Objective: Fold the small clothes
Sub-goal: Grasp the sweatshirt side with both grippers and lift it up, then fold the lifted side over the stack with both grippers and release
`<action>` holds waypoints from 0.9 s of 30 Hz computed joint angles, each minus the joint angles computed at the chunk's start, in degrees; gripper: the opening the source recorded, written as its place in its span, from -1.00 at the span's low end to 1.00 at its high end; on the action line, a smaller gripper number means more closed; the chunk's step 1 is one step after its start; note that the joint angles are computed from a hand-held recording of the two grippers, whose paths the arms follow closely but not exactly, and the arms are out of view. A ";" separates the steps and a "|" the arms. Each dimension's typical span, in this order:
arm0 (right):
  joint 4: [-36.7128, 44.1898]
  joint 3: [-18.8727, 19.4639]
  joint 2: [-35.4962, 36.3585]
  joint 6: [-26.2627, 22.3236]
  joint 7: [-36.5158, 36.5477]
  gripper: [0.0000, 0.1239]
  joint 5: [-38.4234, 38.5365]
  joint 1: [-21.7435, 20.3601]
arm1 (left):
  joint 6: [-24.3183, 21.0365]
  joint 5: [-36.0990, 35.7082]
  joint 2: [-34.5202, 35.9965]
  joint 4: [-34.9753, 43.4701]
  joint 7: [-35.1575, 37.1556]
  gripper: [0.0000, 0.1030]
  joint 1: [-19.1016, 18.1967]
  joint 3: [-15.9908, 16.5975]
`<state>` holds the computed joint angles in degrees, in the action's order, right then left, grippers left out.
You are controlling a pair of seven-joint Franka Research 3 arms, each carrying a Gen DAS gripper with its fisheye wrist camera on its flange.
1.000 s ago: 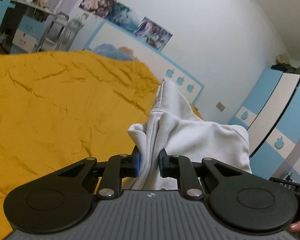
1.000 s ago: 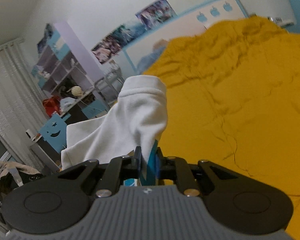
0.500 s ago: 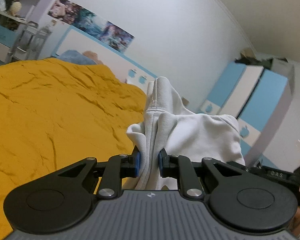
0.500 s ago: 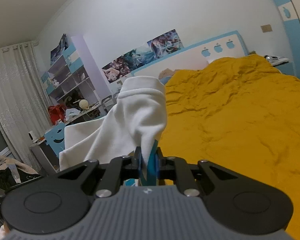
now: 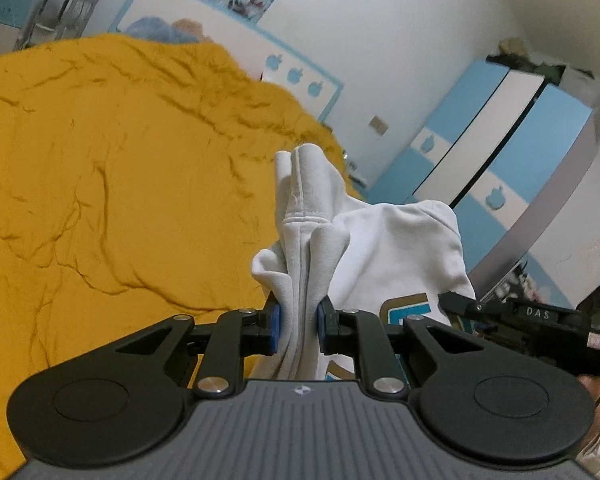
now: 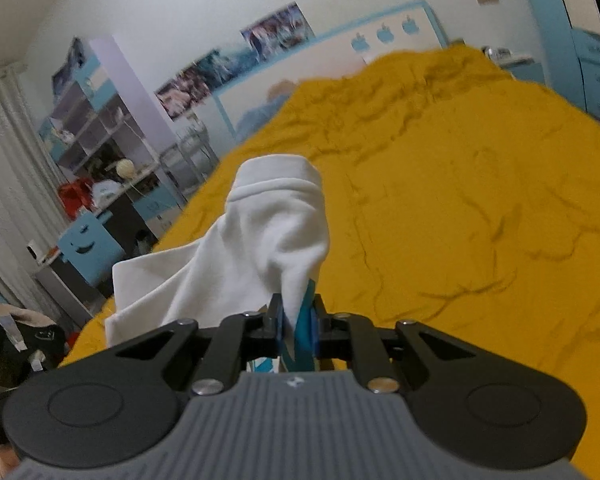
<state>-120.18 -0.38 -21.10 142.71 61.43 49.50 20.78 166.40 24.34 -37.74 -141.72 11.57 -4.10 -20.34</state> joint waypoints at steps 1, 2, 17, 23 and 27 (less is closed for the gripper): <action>0.65 0.23 1.50 0.14 0.30 -0.88 -0.32 0.01 | 0.37 -0.26 0.84 -0.12 1.17 -0.64 -0.85 1.27; 1.26 0.39 2.65 0.12 0.56 -0.88 -0.59 -0.04 | 0.88 -0.53 1.80 -0.11 2.25 -0.64 -1.37 2.35; 16.41 4.96 26.54 -0.98 12.93 -0.88 -12.86 -2.94 | 1.53 -15.83 15.24 -0.53 19.22 -0.64 -9.78 14.23; 17.70 5.53 30.07 -1.16 15.74 -0.87 -14.35 -4.28 | 3.01 -22.36 15.67 -2.28 24.71 -0.52 -11.24 16.19; 18.24 5.86 29.99 -1.35 16.82 -0.86 -15.04 -4.53 | -0.77 -19.43 12.95 -2.30 21.55 -0.48 -6.37 11.94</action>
<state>-101.95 5.48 8.89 141.37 78.24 34.46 16.25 165.63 4.92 -24.79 -144.02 33.13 -10.47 -8.40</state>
